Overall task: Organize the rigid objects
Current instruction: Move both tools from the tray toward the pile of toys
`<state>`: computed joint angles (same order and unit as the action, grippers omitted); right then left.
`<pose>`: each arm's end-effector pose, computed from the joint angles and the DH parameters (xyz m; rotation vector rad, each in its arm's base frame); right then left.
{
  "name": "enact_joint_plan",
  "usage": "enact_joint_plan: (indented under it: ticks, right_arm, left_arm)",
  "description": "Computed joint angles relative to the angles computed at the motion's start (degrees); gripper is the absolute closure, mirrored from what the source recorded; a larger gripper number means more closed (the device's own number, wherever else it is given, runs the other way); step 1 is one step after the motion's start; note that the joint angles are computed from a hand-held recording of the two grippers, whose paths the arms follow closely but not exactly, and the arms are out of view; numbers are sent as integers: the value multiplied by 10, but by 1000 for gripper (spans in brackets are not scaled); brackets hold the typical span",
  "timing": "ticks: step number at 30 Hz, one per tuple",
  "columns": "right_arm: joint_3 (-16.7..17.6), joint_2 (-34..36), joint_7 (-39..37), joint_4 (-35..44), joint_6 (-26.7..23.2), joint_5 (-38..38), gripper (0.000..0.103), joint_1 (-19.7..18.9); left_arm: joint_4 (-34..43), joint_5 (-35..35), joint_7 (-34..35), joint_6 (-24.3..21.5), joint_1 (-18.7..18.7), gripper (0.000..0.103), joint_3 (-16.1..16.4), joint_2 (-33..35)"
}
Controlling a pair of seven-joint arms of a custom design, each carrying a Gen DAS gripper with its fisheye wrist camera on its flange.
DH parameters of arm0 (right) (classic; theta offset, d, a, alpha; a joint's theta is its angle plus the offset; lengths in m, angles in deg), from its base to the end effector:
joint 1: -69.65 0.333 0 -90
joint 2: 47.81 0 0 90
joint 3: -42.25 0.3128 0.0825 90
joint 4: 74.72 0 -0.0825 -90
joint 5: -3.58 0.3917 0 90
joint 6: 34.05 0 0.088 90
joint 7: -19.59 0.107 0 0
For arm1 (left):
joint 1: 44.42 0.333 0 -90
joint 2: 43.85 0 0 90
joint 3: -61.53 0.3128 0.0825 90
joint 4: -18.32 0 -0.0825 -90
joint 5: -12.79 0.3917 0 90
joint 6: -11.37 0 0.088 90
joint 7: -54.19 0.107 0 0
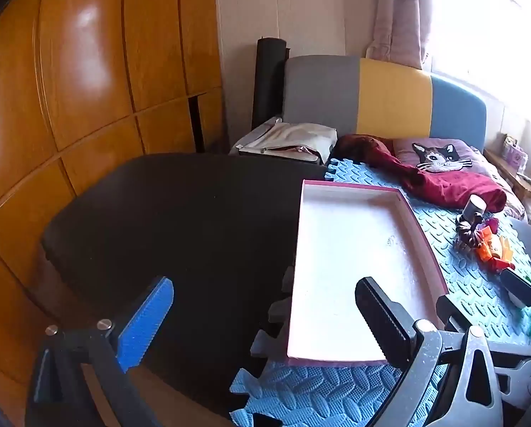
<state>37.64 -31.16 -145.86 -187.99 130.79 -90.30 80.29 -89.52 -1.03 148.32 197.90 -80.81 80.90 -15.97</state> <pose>0.6066 0.1234 0.3362 -1.5355 1.8615 -0.9697 0.6559 -0.2075 0.3663 -1.4827 1.8682 -0.8907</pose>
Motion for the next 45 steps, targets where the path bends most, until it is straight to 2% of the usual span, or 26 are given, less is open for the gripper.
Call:
enact_joint_plan:
  ticks: [4, 10, 13, 19, 25, 27, 30, 32, 40, 45]
  right_arm:
    - [-2, -3, -8, -1, 7, 6, 3, -3]
    - [-1, -10, -1, -4, 16, -6, 3, -11]
    - [-3, -13, -2, -7, 21, -3, 3, -16]
    - [-4, -20, 12, -15, 25, -14, 3, -25]
    - [-3, -22, -5, -18, 26, -8, 3, -31]
    - [-3, -24, -19, -20, 22, 1, 3, -31]
    - [-3, -26, -67, -25, 12, 42, 3, -32]
    - [-5, -29, -99, -28, 6, 71, 3, -30]
    - [-11, -54, -96, -42, -21, 73, 3, -25]
    - [-7, -61, -96, -47, -24, 65, 3, -30]
  left_arm:
    - [4, 2, -3, 2, -25, 0, 25, 8]
    - [2, -5, 12, 8, -37, 0, 35, 9]
    - [2, -8, 21, 5, -32, 0, 28, 8]
    - [0, -6, 24, 2, -42, 0, 34, 8]
    - [-3, 3, 23, -2, -46, 0, 35, 6]
    - [1, 10, 28, -10, -27, 0, 14, 3]
    - [6, 23, 33, -25, 36, 0, -54, -5]
    - [7, 31, 29, -27, 56, 0, -77, -6]
    - [9, 74, -4, -35, 41, 0, -62, -5]
    - [16, 96, -15, -46, 43, 0, -67, -2]
